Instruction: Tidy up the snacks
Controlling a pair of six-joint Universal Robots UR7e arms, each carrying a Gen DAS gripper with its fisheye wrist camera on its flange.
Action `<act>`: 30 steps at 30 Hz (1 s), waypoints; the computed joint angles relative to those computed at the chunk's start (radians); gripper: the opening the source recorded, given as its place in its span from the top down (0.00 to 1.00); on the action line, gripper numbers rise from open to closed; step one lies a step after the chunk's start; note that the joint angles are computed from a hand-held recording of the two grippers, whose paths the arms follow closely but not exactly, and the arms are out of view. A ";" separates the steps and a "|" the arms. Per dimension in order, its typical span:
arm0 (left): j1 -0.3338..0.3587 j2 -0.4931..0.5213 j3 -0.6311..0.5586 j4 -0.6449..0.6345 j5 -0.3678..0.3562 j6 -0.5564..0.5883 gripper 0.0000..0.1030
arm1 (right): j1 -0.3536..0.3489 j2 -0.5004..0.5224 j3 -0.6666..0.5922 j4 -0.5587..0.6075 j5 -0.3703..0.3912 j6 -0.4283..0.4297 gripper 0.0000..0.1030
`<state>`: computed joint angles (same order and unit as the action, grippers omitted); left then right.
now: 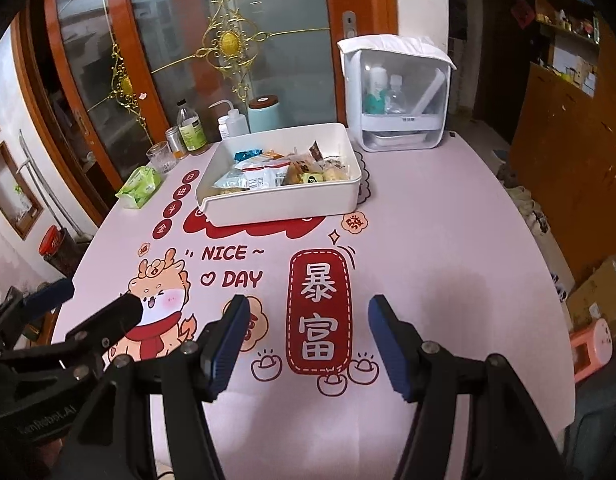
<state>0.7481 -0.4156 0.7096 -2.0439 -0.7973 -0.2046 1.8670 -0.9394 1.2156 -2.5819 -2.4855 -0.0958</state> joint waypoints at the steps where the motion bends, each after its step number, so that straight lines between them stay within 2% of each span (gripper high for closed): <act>1: -0.001 -0.003 0.007 0.001 0.002 -0.004 0.10 | 0.001 -0.001 0.006 -0.009 -0.007 0.001 0.40; 8: -0.001 -0.012 0.027 0.017 0.020 -0.023 0.10 | 0.009 -0.003 0.026 -0.028 -0.033 0.015 0.40; 14: -0.002 -0.014 0.032 0.008 0.042 -0.018 0.10 | 0.021 0.020 0.011 -0.065 -0.075 -0.026 0.40; 30: -0.002 -0.012 0.020 0.048 0.066 -0.042 0.10 | 0.027 0.023 0.005 -0.026 -0.089 0.000 0.40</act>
